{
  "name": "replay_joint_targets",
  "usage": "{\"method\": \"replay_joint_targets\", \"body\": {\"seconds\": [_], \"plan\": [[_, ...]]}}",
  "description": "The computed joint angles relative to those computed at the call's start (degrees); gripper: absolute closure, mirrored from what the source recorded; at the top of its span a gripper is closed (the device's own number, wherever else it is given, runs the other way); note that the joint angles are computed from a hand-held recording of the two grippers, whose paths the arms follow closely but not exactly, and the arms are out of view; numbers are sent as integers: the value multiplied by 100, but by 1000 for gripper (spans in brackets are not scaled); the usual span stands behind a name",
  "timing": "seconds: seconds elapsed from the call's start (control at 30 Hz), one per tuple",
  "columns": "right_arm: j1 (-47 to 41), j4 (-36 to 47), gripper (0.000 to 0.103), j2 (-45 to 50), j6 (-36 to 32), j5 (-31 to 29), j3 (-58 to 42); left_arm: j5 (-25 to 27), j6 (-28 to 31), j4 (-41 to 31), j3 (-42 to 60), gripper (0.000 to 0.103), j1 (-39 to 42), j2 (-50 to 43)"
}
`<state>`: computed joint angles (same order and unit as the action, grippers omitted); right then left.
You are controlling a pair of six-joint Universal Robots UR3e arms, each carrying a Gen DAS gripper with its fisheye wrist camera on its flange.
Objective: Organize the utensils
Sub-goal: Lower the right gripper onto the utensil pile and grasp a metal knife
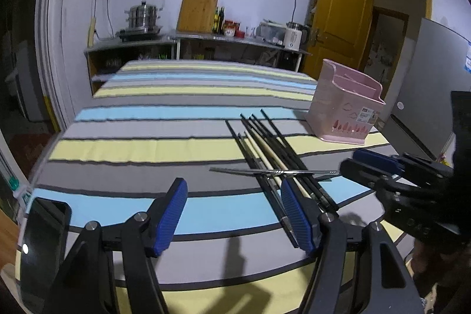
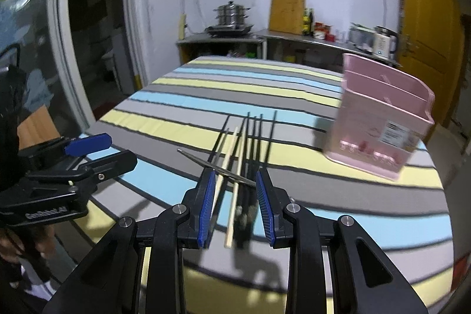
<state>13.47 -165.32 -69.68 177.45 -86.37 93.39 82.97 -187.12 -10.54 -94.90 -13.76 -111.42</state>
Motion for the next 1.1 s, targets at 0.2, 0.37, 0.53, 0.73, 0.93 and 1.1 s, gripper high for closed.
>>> {"method": "replay_joint_targets", "body": {"seconds": [0.2, 0.37, 0.53, 0.73, 0.93, 1.1], "plan": [[-31, 759, 73, 983, -506, 340, -1330, -430, -36, -414, 189, 39, 281, -159], [-38, 1618, 73, 1746, -979, 586, -2469, -687, -73, -588, 263, 42, 479, -233], [-32, 2336, 81, 2256, -1475, 716, -3322, -831, -131, -631, 287, 42, 619, -267], [-45, 3071, 87, 2644, -1924, 855, -4086, -927, -183, -655, 327, 42, 695, -350], [21, 3829, 93, 2995, -2322, 808, -4966, -991, -157, -708, 348, 42, 782, -394], [30, 4166, 97, 3166, -2297, 833, -5384, -1001, -183, -806, 497, 42, 801, -488]]}}
